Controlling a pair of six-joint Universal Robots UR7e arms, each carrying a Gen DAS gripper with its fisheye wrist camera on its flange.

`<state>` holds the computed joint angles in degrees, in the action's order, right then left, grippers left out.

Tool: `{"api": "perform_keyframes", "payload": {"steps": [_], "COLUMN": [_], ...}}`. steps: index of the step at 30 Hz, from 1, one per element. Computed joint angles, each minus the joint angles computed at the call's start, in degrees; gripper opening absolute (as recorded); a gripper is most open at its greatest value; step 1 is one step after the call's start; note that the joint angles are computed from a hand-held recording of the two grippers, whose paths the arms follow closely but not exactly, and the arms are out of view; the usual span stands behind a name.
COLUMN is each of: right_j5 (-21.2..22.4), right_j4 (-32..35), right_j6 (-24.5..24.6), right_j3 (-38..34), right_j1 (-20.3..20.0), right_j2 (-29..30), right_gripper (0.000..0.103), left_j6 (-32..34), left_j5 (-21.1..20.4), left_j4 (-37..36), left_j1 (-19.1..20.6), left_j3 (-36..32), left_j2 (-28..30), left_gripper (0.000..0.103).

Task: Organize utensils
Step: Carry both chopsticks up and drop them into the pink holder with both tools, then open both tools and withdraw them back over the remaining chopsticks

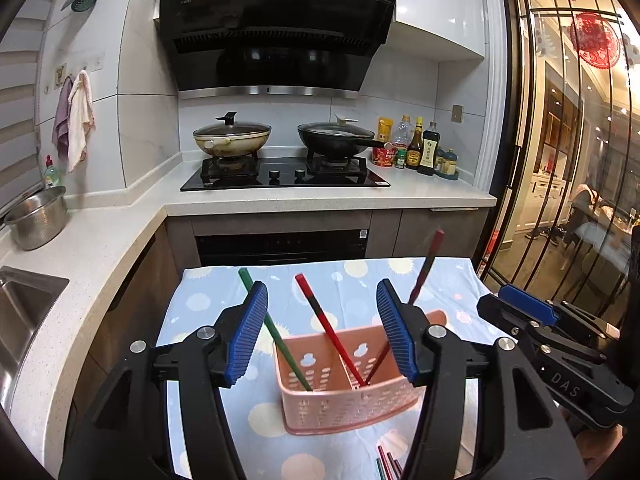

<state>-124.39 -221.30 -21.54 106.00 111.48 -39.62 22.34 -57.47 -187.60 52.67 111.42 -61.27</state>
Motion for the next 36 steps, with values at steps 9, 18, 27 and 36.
{"api": "perform_keyframes", "payload": {"steps": [9, 18, 27, 36], "right_j5": [-5.7, -11.2, -14.0, -15.3], "right_j4": [-6.8, -11.2, -9.8, -10.2], "right_j6": [-1.6, 3.0, 11.6, 17.8], "right_j3": [7.9, 16.5, 22.9, 26.0], "right_j1": [2.8, 4.9, 6.5, 7.8], "right_j2": [1.0, 4.8, 9.0, 12.7], "right_gripper": [0.042, 0.042, 0.042, 0.042], "left_j6": [-0.1, -5.8, -11.1, -15.3], "left_j5": [4.2, 6.6, 8.7, 9.7], "left_j4": [-3.5, 0.1, 3.9, 6.7], "left_j1": [-1.6, -0.4, -0.4, -0.7], "left_j3": [9.4, 18.6, 27.6, 33.7], "left_j2": [-3.8, -8.2, -12.0, -14.7], "left_gripper": [0.057, 0.058, 0.058, 0.058]}}
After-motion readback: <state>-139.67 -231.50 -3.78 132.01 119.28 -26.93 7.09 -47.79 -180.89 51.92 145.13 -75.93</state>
